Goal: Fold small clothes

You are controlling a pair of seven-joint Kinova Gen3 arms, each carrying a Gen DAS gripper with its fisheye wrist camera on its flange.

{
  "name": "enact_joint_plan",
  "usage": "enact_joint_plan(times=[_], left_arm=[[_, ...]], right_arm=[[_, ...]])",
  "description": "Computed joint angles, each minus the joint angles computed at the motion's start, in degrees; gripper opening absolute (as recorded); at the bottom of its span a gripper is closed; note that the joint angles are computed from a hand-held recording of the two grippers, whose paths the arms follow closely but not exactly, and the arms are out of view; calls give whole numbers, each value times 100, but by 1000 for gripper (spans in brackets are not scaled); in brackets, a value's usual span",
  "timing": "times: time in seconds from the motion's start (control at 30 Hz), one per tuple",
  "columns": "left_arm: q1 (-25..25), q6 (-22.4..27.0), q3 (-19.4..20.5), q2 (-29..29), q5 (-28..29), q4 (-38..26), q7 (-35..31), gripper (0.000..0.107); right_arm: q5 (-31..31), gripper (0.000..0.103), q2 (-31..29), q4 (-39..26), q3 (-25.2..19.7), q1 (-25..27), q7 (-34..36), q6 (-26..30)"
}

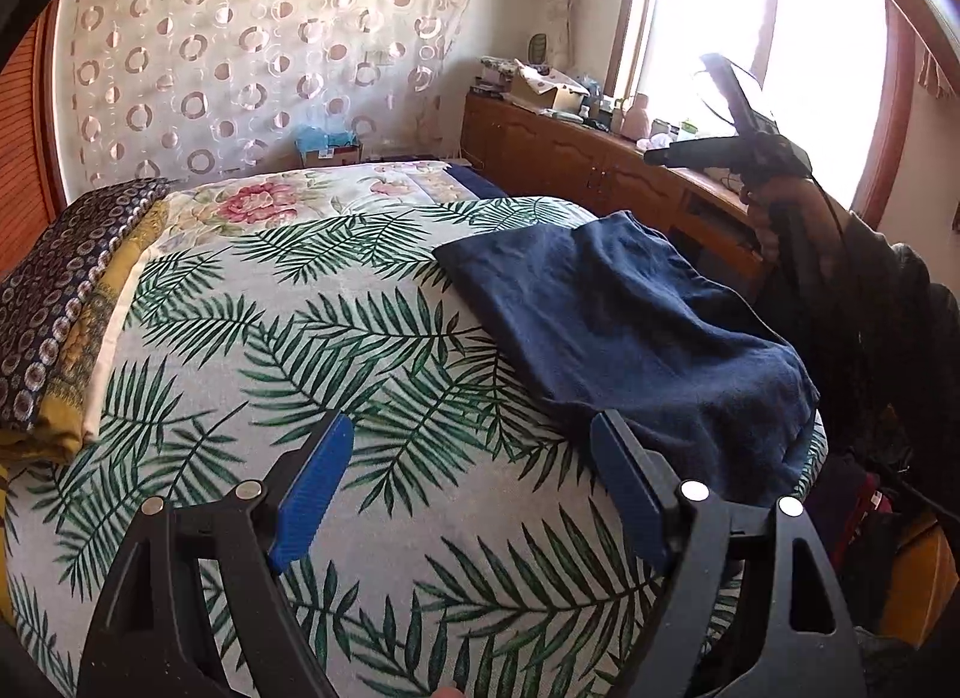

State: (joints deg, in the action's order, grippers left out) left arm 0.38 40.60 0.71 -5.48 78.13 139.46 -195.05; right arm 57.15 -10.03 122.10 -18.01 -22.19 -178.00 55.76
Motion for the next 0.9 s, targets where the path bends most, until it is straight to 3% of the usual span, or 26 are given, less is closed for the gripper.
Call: enact_joint_plan(times=[0.13, 0.2, 0.27, 0.33, 0.43, 0.57, 0.67, 0.77, 0.83, 0.9], left_arm=[[301, -444, 316, 158, 243, -235, 25, 82], [492, -724, 454, 289, 375, -377, 44, 82], [719, -1057, 606, 469, 370, -612, 241, 82], [873, -1192, 666, 644, 116, -867, 671, 82], [1176, -1568, 755, 1033, -296, -1291, 1370, 82], [2029, -1836, 233, 1527, -925, -1812, 2302, 82], [1860, -2165, 673, 1695, -1520, -2035, 3001, 82], [1480, -2294, 1232, 1885, -2105, -2247, 3636, 82], [1564, -2171, 1181, 2059, -2512, -2460, 4054, 82], [1677, -2113, 1121, 2192, -2938, -2621, 4520, 82]], right_arm=[[65, 54, -116, 474, 27, 56, -126, -592], [15, 56, -56, 638, 71, 296, 63, -1047], [-213, 57, -220, 830, 516, 276, 501, -1513], [-460, 58, -273, 939, 940, 294, 967, -1940], [-918, 59, -165, 909, 1102, 728, 1666, -2232], [-1698, 59, -127, 887, 2056, 516, 2598, -2691], [-2325, 59, -58, 831, 2551, 523, 3297, -3118], [-2761, 59, -32, 804, 2241, 1039, 3795, -3283], [-2616, 47, -44, 840, 1879, 1357, 3730, -3345], [-2170, 42, -69, 914, 1348, 1605, 3346, -3255]])
